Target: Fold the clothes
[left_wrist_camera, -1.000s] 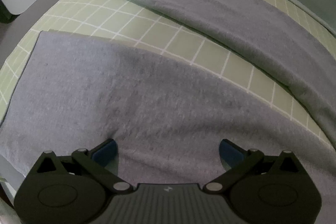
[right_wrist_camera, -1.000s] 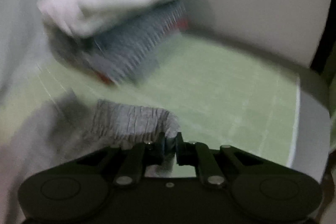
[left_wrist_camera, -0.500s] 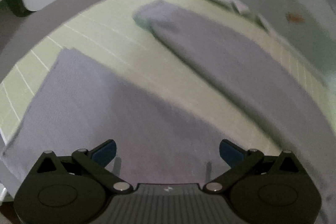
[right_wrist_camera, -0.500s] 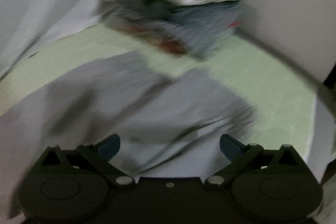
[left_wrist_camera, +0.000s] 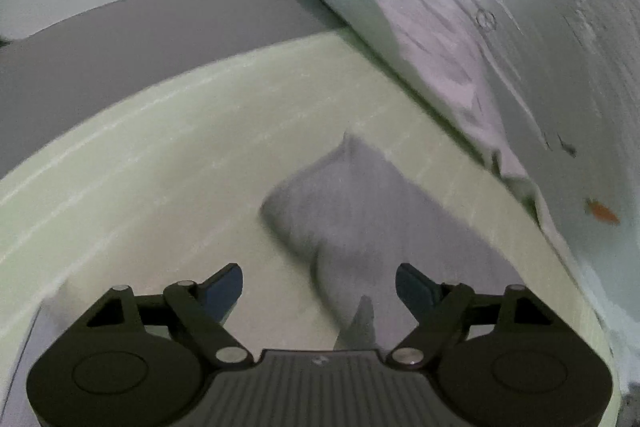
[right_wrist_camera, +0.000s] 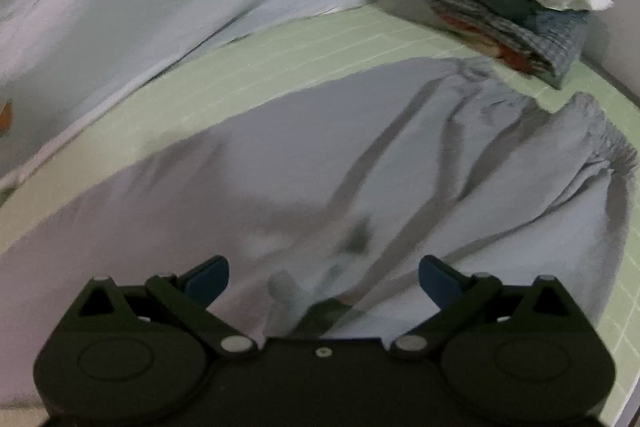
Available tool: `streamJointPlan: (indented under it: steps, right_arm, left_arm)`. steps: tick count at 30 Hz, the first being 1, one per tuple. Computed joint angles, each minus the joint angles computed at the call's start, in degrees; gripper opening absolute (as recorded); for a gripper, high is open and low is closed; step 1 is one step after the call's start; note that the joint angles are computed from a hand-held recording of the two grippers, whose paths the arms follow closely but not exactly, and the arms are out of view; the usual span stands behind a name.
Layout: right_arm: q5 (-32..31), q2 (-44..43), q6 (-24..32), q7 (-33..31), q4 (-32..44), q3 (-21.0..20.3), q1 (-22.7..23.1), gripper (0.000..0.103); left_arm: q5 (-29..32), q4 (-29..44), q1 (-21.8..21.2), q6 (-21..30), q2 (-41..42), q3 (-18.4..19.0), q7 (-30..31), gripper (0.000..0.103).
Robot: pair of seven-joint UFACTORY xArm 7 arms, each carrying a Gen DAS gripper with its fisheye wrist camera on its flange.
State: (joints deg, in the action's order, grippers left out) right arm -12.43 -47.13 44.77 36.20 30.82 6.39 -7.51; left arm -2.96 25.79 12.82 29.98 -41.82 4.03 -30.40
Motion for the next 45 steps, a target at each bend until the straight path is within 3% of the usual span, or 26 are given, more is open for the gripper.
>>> streamJointPlan:
  steps: [1,3,5,13,15,16,18,20,22,26,29,32,34,36,37,38,42,45]
  right_arm:
    - [-0.09,0.63,0.68,-0.04,0.53,0.84,0.46,0.102]
    - [-0.62,1.68,2.1,-0.03,1.24,2.27,1.31,0.102]
    - [-0.25,2.37,2.6,0.51,1.29,3.09,2.86,0.102]
    - [-0.49,7.0,1.89,2.63,1.37,5.15,7.33,0.103]
    - [-0.9,6.49,0.67,3.64,0.22,5.14,7.82,0.103]
    - [-0.99,6.22,-0.43,3.52,-0.46,4.48,7.96,0.103]
    - [-1.49,5.77,-3.03,3.29,-1.86,3.65,7.68,0.103]
    - [-2.54,5.08,-5.59,3.59,-3.31,4.06,7.04,0.103]
    - [-3.98,3.34,-8.86,5.04,-5.83,5.37,6.05,0.103]
    - [-7.45,-1.75,-15.94,9.76,-11.72,9.54,3.26,0.103]
    - [-9.05,-3.63,-19.27,11.88,-13.93,11.64,1.49,0.103]
    - [-9.86,-4.13,-21.42,12.61,-14.88,12.51,0.31,0.103]
    - [-10.09,-4.1,-22.33,12.83,-15.12,12.93,-0.29,0.103]
    - [-10.24,-3.91,-22.89,13.06,-15.16,13.4,-0.77,0.103]
    - [-10.32,-3.81,-23.16,13.18,-15.18,13.62,-1.0,0.103]
    - [-10.31,-3.76,-23.25,13.17,-15.16,13.64,-1.06,0.103]
    - [-10.24,-3.98,-23.37,13.31,-15.38,13.86,-1.14,0.103]
    - [-10.19,-4.04,-23.54,13.18,-15.48,13.76,-1.14,0.103]
  left_arm:
    - [-0.03,0.75,0.02,-1.35,2.14,0.29,0.12,0.083]
    - [0.44,2.23,0.49,-2.68,5.51,0.35,0.33,0.063]
    - [2.52,3.34,1.93,-1.15,6.74,-0.67,0.32,0.002]
    - [6.4,-4.6,5.19,10.09,-10.04,1.26,6.57,0.001]
    - [6.64,-5.38,5.69,12.75,-13.13,1.95,8.22,0.008]
    - [6.97,-5.38,6.14,13.93,-14.08,1.96,8.85,0.014]
    - [7.81,-4.87,7.27,14.26,-14.56,1.72,9.4,0.035]
    - [7.75,-4.21,7.57,11.89,-13.65,2.18,9.7,0.08]
    - [6.64,-3.4,6.53,7.6,-11.49,3.5,10.91,0.094]
    - [4.24,-0.61,2.9,0.72,-3.22,4.45,15.0,0.098]
    - [3.71,1.45,1.51,-3.02,3.37,3.41,17.17,0.098]
    - [0.88,3.88,-1.61,-3.49,8.69,5.04,20.6,0.098]
    - [-0.97,4.55,-2.01,-4.28,10.83,4.92,20.81,0.088]
    - [-0.67,4.58,-0.81,-6.21,12.33,3.11,19.49,0.064]
    - [0.04,4.57,-0.36,-6.17,12.16,2.41,19.43,0.031]
    - [-0.18,4.64,-0.97,-5.32,11.7,2.82,20.42,0.004]
    - [-4.24,3.3,-5.44,-5.23,7.68,5.81,26.23,0.003]
    - [-6.42,2.55,-8.45,-0.82,1.38,7.24,31.34,0.003]
